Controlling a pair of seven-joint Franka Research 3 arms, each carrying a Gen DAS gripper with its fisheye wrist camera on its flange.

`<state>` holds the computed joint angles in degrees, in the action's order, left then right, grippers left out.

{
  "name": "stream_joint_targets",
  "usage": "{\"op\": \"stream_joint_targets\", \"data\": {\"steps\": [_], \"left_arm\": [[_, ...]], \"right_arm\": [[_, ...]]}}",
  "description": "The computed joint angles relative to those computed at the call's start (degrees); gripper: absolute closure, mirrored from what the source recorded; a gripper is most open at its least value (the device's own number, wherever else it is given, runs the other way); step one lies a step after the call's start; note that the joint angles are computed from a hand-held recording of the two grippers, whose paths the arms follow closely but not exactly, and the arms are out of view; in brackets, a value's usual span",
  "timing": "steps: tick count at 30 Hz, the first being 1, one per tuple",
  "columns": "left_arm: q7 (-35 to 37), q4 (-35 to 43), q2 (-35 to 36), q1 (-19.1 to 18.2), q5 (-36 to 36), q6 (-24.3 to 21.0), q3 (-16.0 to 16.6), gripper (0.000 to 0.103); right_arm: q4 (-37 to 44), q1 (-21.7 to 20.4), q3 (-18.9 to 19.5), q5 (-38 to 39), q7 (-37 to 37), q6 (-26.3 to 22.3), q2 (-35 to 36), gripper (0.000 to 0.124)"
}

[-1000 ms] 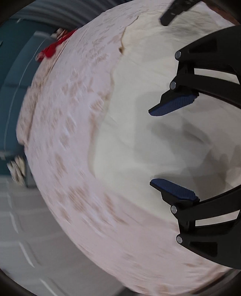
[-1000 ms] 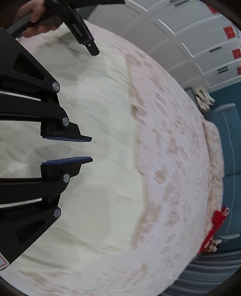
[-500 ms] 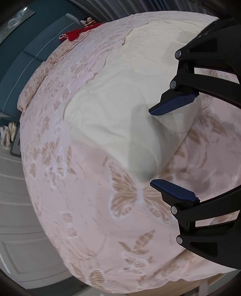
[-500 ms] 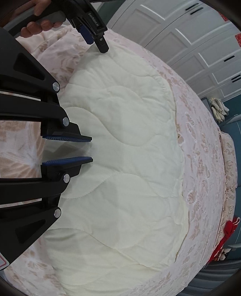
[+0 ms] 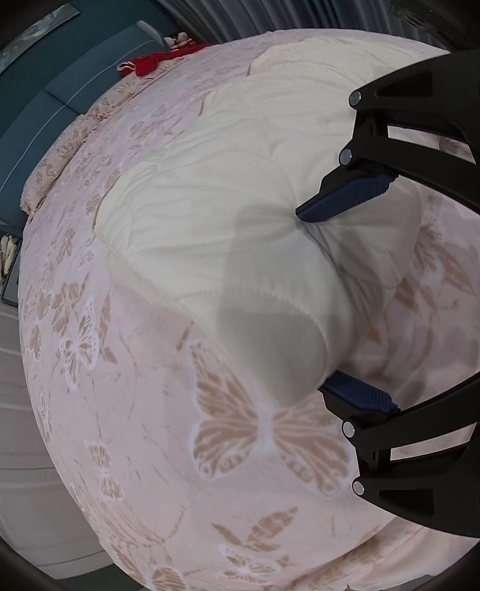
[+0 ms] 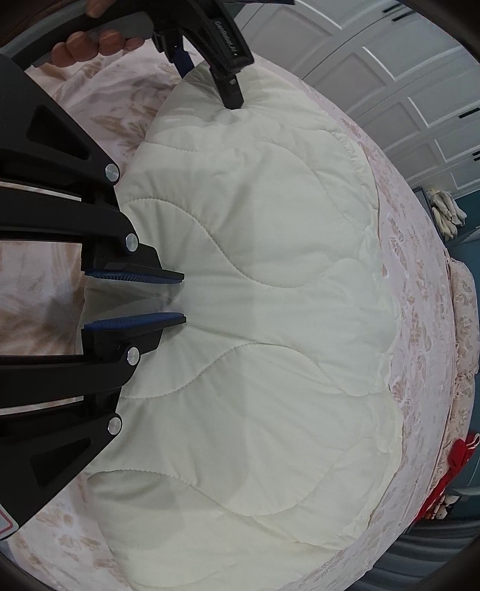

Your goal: Fold large clothes

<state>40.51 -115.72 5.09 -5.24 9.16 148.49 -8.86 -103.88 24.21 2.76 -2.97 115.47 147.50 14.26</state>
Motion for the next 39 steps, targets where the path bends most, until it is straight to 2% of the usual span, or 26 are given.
{"op": "stream_joint_targets", "data": {"steps": [2, 3, 4, 6, 9, 11, 19, 24, 30, 35, 39], "left_arm": [[0.3, 1.0, 0.6, -0.2, 0.5, -0.8, -0.2, 0.030], [0.9, 1.5, 0.9, -0.4, 0.8, -1.3, -0.3, 0.038], [1.6, 2.0, 0.9, -0.6, 1.2, -1.9, -0.4, 0.042], [2.6, 2.8, 0.9, -1.0, 2.2, -2.8, -0.6, 0.061], [2.6, 4.1, 0.2, -2.2, 6.2, -5.3, -0.7, 0.079], [2.9, 4.2, -0.7, -2.5, 7.5, -5.4, -0.8, 0.083], [6.4, 6.2, -4.9, -4.4, 9.3, -4.7, -2.4, 0.087], [8.1, 9.2, -4.7, -6.3, 10.2, -4.8, -3.6, 0.088], [9.2, 14.0, -2.1, -9.5, 14.5, -6.9, -5.0, 0.089], [11.3, 19.4, 1.7, -12.3, 16.3, -9.2, -5.8, 0.089], [13.1, 25.0, 6.5, -15.0, 16.7, -11.5, -6.1, 0.089]], "right_arm": [[0.2, -0.1, 0.0, 0.3, -0.2, 0.0, 0.3, 0.107], [0.2, -0.1, 0.1, 0.5, -0.2, -0.1, 0.4, 0.107], [0.3, -0.2, 0.1, 0.7, -0.3, 0.0, 0.5, 0.107], [0.2, -0.1, 0.1, 0.8, -0.3, 0.1, 0.5, 0.107], [0.4, -0.2, 0.1, 1.2, -0.5, -0.1, 0.5, 0.107], [0.3, -0.4, 0.2, 1.8, -0.7, -0.3, 0.4, 0.107], [-3.8, -1.6, 0.7, 5.0, -0.9, 1.3, -3.6, 0.108], [-7.4, -3.2, 1.4, 9.1, -2.7, 2.7, -5.9, 0.112], [-8.5, -4.0, 2.0, 13.6, -5.1, 4.2, -5.9, 0.112], [-13.4, -5.2, 2.5, 19.3, -9.4, 3.8, -11.1, 0.113], [-19.2, -6.4, 1.7, 13.7, -6.1, 2.2, -17.2, 0.113]]}}
